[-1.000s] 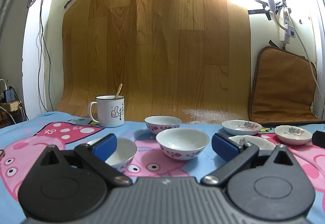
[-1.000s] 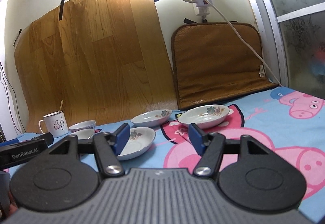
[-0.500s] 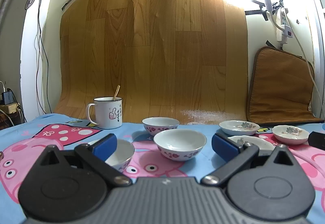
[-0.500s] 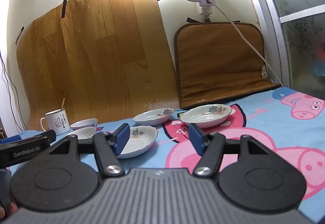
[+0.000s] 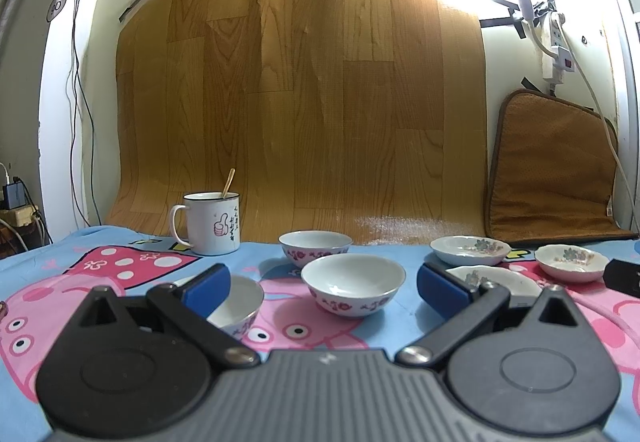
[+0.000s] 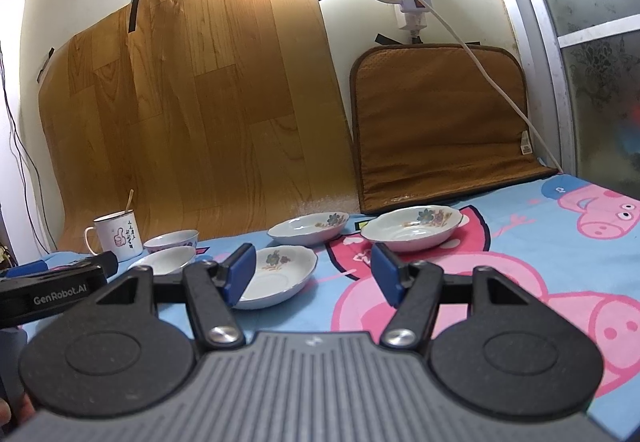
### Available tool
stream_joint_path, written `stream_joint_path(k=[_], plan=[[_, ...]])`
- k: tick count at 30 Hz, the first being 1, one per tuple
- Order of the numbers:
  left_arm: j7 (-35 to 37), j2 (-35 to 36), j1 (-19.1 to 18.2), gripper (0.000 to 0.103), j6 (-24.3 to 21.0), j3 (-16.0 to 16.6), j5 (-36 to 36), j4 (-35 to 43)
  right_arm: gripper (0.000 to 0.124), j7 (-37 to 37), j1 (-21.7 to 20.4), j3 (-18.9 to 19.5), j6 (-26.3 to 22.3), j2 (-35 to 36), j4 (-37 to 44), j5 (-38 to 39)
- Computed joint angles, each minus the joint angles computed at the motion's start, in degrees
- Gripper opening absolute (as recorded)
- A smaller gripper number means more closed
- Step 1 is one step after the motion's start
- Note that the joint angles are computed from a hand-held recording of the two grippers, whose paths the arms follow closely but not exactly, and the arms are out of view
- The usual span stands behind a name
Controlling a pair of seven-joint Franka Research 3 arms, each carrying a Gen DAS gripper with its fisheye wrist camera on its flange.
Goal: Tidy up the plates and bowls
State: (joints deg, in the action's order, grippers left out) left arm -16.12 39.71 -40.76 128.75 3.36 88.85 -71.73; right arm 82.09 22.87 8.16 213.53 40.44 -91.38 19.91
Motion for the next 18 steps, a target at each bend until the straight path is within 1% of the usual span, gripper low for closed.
stream_joint_path(k=[3,5,8,11,14,18], plan=[[1.75,0.43,-0.01,0.103,-0.06,-0.16,-0.57,0.73,0.066,0.0,0.08,-0.06,-0.03,0.04,0.07,0.09],[4.31,1.21,0.04,0.103,-0.29,-0.36,-1.81,2.07,0.066,0.17,-0.14,0.1,-0.32,-0.01,0.05,-0.28],[10.46,3.11,0.19,0.103,-0.25,-0.58,-4.93,5.27,0.066,0.45,-0.58,0.32,-1.45,-0.13,0.15,-1.07],[17.48,5.05,0.94,0.103,0.77,-1.09,-10.41,8.78,0.066,0.72,-0.82,0.42,-3.11,-0.19,0.48,-1.36],[19.77,5.71,0.8,0.103,2.0,-0.2,-13.78,9.85,0.066,1.65,-1.62,1.01,-4.11,-0.25,0.47,-2.39],[22.41,6.77,0.26,0.103,2.07,0.91,-16.58,11.42,0.066,2.42,-2.05,1.31,-4.91,-0.34,0.37,-3.48]])
